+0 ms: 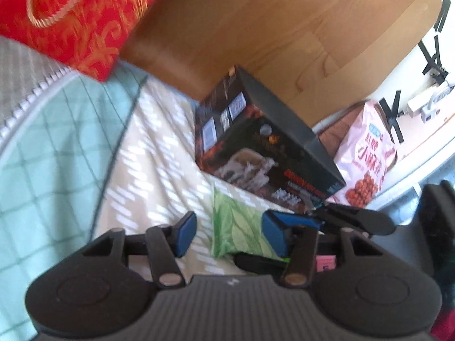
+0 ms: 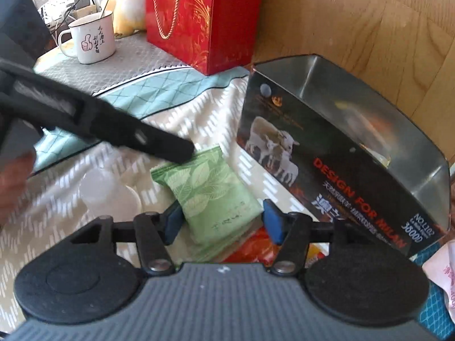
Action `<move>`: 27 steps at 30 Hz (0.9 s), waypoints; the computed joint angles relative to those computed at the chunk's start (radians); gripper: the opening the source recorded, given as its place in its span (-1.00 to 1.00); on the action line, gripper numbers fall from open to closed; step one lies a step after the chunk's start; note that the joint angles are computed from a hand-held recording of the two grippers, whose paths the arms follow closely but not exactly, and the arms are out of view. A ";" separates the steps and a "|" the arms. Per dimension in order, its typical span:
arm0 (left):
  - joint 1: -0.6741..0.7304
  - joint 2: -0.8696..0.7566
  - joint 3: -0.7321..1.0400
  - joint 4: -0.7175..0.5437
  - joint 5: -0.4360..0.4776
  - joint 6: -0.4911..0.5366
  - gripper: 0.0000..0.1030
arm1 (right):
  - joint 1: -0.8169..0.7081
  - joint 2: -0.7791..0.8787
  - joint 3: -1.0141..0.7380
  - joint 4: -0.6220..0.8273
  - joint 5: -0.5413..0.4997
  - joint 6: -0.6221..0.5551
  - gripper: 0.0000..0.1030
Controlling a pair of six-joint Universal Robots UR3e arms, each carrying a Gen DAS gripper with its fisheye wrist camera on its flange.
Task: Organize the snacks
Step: 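Grasp the light green packet with the left gripper, then carry the green packet into the black tin box and release it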
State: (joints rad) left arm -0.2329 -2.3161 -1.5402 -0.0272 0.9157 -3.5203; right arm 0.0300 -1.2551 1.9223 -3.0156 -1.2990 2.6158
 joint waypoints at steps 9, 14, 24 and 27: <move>0.006 0.202 -0.246 0.238 -0.057 0.008 -0.45 | 0.051 -0.200 0.252 -0.307 -0.018 0.021 0.15; -0.050 0.386 -0.524 0.325 0.044 0.094 -0.45 | 0.060 -0.362 0.470 -0.374 0.026 -0.042 0.16; -0.041 0.443 -0.811 0.404 0.116 0.062 -0.44 | 0.182 -0.228 0.594 -0.497 -0.040 0.062 0.24; -0.032 0.442 -0.850 0.451 0.140 0.052 -0.33 | 0.181 -0.250 0.646 -0.522 -0.049 0.090 0.31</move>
